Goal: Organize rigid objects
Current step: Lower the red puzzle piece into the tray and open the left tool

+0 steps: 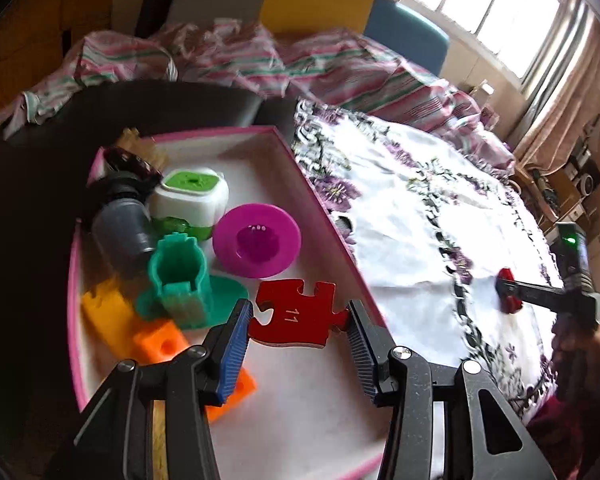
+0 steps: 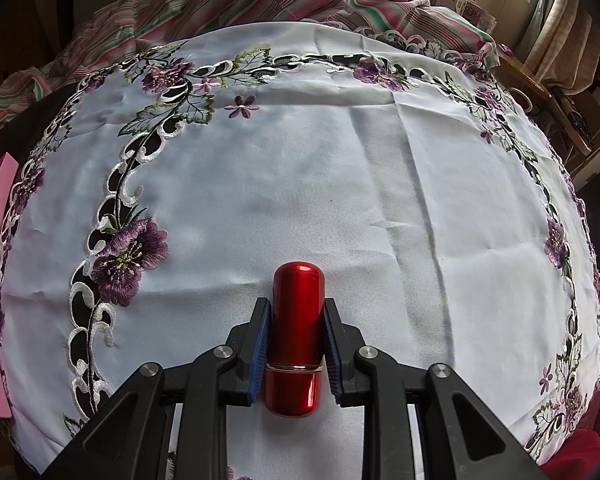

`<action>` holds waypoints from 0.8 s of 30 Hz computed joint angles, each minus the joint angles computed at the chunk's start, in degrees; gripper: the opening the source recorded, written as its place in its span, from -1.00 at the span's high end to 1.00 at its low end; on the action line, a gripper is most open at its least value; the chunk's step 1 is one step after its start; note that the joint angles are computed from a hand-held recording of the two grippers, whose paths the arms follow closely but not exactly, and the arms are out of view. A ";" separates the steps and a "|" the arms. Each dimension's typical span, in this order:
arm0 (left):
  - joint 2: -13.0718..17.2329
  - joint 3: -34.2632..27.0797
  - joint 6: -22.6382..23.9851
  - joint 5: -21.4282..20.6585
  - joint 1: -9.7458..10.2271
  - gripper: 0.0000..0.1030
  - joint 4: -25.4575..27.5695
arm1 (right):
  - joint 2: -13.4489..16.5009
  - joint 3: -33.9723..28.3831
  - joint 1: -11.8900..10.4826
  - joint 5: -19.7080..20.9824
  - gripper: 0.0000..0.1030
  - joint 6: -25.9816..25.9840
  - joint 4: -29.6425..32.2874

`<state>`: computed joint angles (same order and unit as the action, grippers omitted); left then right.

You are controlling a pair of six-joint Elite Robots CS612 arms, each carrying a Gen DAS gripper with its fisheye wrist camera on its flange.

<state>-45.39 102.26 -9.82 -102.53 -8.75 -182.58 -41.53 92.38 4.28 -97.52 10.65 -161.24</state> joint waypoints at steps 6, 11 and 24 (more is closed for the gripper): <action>1.43 -2.29 1.60 2.12 -0.73 0.06 2.19 | -0.01 0.02 0.02 -0.01 0.52 0.01 -0.01; 2.08 -3.08 2.77 3.81 -1.36 0.06 2.87 | -0.01 0.00 0.02 -0.01 0.52 0.01 0.02; 1.68 -1.44 5.00 8.99 -2.64 0.01 -0.59 | 0.05 -0.11 0.01 -0.09 0.52 -0.08 0.12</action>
<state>-43.71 100.82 -4.82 -93.54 -11.39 -183.17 -41.48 92.28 4.29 -97.61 10.57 -161.11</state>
